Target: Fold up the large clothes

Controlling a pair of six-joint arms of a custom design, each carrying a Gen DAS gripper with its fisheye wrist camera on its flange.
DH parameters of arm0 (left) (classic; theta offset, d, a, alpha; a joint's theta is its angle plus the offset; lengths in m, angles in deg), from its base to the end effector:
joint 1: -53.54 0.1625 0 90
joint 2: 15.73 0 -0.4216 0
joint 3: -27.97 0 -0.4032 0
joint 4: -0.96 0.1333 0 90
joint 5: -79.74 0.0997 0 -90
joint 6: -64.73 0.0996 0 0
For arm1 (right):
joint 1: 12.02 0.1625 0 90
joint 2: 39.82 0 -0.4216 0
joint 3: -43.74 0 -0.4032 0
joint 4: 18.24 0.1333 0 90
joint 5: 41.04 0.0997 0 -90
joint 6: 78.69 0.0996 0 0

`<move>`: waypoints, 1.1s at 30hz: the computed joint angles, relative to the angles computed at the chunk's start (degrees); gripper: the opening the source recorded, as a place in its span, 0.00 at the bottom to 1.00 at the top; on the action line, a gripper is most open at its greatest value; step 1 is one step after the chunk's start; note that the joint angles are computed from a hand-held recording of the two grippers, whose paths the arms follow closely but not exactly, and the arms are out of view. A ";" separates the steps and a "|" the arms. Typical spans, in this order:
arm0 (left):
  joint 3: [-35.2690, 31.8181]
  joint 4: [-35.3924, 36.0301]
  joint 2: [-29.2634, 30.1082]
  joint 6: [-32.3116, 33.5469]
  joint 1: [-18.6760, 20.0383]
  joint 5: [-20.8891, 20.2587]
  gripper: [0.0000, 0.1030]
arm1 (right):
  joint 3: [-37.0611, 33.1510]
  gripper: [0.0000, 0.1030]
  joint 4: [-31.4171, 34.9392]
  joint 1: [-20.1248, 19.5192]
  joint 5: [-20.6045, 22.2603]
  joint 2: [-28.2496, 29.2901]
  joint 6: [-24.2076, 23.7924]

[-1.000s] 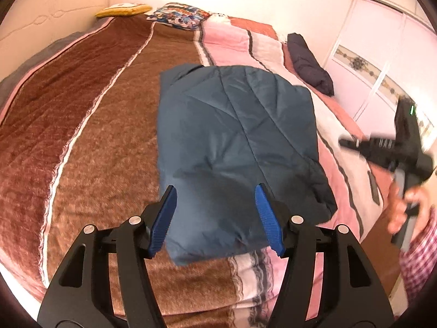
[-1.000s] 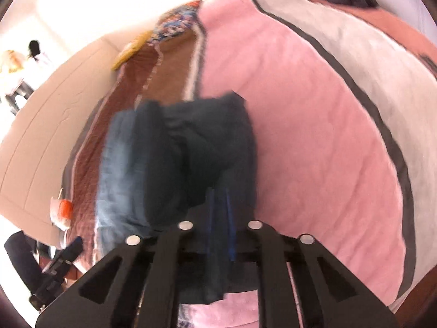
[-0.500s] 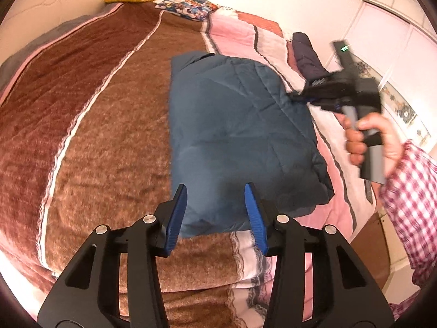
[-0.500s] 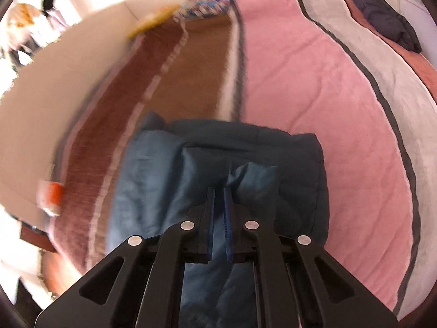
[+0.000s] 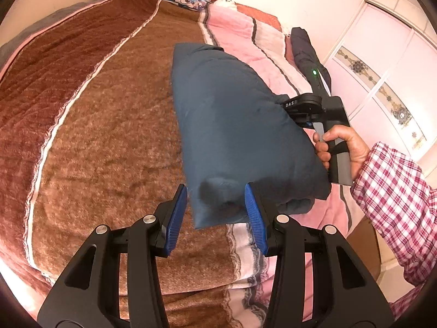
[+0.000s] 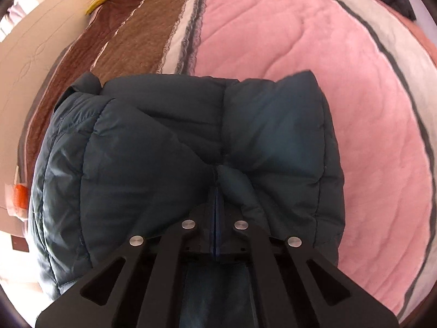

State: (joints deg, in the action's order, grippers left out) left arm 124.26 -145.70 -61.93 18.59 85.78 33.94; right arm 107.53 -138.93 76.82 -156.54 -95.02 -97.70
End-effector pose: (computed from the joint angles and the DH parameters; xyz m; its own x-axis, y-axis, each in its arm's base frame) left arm -0.4482 -0.5223 0.0980 -0.9176 0.0086 -0.3974 0.2578 0.7737 -0.5787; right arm 0.0749 -0.7672 0.4027 -0.8562 -0.1314 0.4997 -0.2751 0.9345 -0.2258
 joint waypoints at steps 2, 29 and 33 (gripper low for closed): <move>-0.06 0.61 0.02 -0.33 -0.04 0.06 0.42 | 0.00 0.00 0.34 -0.49 0.75 -0.13 0.03; -5.32 23.36 1.66 -14.63 -3.89 6.24 0.53 | 6.51 0.14 -3.82 4.23 1.68 -7.00 -0.96; -6.16 26.03 2.04 -16.28 -4.52 6.95 0.53 | 12.36 0.21 -8.55 5.43 2.84 -11.45 -4.55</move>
